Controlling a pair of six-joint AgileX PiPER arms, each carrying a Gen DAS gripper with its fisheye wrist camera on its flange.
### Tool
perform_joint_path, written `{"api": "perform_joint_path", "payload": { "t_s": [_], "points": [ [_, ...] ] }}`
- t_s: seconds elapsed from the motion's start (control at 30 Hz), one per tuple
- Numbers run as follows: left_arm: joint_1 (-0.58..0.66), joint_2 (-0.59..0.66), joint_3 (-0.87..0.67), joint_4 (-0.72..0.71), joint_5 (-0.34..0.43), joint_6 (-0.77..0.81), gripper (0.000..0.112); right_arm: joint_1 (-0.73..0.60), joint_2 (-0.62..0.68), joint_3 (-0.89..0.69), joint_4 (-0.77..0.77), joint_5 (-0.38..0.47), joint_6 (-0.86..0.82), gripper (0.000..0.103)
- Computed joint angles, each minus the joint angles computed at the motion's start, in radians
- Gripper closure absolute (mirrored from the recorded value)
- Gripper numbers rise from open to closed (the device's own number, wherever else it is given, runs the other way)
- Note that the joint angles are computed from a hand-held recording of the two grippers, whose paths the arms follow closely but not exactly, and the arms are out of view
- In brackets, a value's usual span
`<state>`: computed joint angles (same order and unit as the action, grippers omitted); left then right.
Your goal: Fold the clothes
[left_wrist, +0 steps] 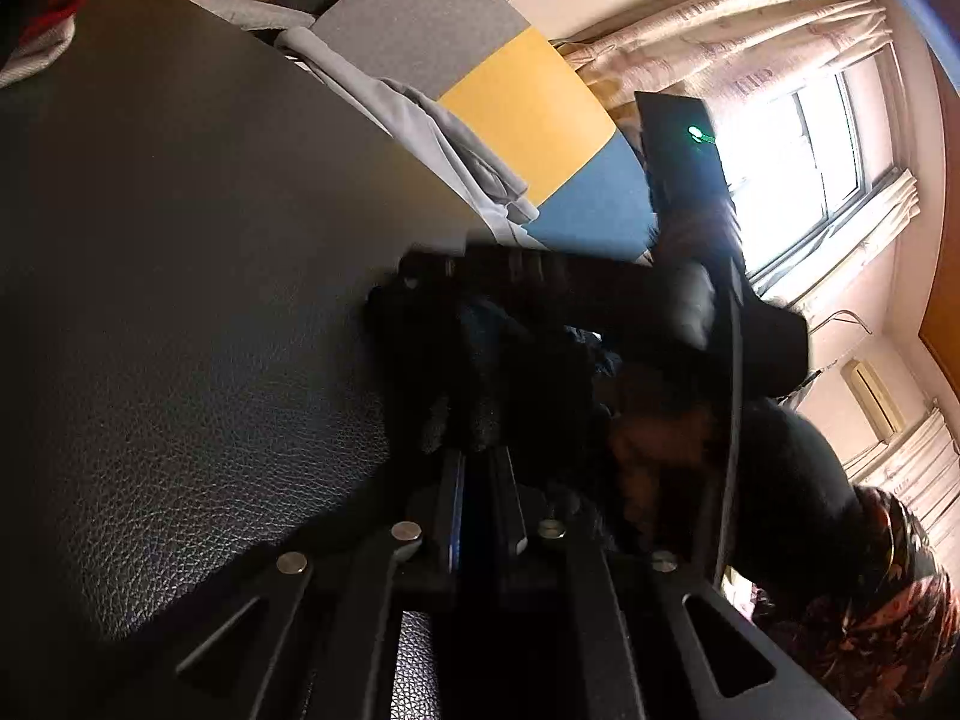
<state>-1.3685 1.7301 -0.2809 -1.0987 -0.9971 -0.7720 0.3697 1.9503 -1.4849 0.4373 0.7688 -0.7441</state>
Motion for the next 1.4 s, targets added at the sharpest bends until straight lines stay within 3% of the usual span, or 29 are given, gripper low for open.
{"api": "perform_joint_path", "payload": {
  "t_s": [0.1,0.2,0.27,0.37,0.47,0.53,0.6,0.67,0.7,0.77,0.87,0.9,0.97,1.0,1.1,1.2,1.23,1.4],
  "points": [
    [0.034,0.014,0.02,0.097,-0.021,-0.058,0.104,-0.034,0.028,-0.045,0.077,0.015,0.035,0.072],
    [0.043,0.018,0.023,0.119,-0.033,-0.078,0.104,-0.16,-0.075,0.055,0.35,0.008,-0.146,0.07],
    [0.039,0.029,0.036,0.137,-0.057,-0.116,0.104,-0.279,-0.174,0.161,0.55,0.028,-0.302,0.063],
    [0.015,0.038,0.064,0.149,-0.11,-0.184,0.104,-0.458,-0.295,0.3,0.657,0.092,-0.45,0.061],
    [-0.1,-0.008,0.068,-0.029,-0.115,-0.137,0.097,-0.576,-0.354,0.402,0.639,0.139,-0.518,0.06],
    [-0.171,-0.101,0.047,-0.225,-0.084,0.042,0.096,-0.657,-0.396,0.489,0.638,0.165,-0.604,0.06],
    [-0.247,-0.181,0.021,-0.422,-0.118,0.242,0.096,-0.72,-0.42,0.58,0.666,0.178,-0.715,0.06],
    [-0.253,-0.259,-0.023,-0.514,-0.149,0.442,0.095,-0.742,-0.438,0.637,0.709,0.167,-0.808,0.06],
    [-0.222,-0.281,-0.061,-0.506,-0.132,0.542,0.093,-0.749,-0.447,0.663,0.734,0.16,-0.855,0.058],
    [-0.102,-0.332,-0.129,-0.428,-0.024,0.742,0.092,-0.717,-0.483,0.718,0.765,0.1,-0.929,0.046],
    [0.143,-0.24,-0.322,-0.315,0.257,1.042,0.091,-0.638,-0.544,0.798,0.794,-0.031,-1.044,0.032],
    [0.183,-0.181,-0.398,-0.347,0.312,1.142,0.091,-0.616,-0.565,0.815,0.795,-0.062,-1.067,0.031],
    [0.203,-0.098,-0.462,-0.498,0.347,1.287,0.092,-0.613,-0.573,0.818,0.782,-0.07,-1.084,0.031],
    [0.203,-0.087,-0.45,-0.542,0.362,1.3,0.103,-0.616,-0.574,0.817,0.774,-0.068,-1.09,0.031],
    [0.121,-0.122,-0.35,-0.48,0.304,1.135,0.103,-0.692,-0.544,0.747,0.695,0.046,-1.022,0.034],
    [0.118,-0.115,-0.308,-0.342,0.299,1.012,0.103,-0.777,-0.499,0.642,0.698,0.222,-0.927,0.044],
    [0.107,-0.127,-0.292,-0.333,0.292,0.985,0.103,-0.774,-0.482,0.603,0.692,0.247,-0.888,0.053],
    [0.063,-0.124,-0.278,-0.347,0.252,0.96,0.103,-0.61,-0.374,0.417,0.591,0.199,-0.696,0.055]
  ]
}}
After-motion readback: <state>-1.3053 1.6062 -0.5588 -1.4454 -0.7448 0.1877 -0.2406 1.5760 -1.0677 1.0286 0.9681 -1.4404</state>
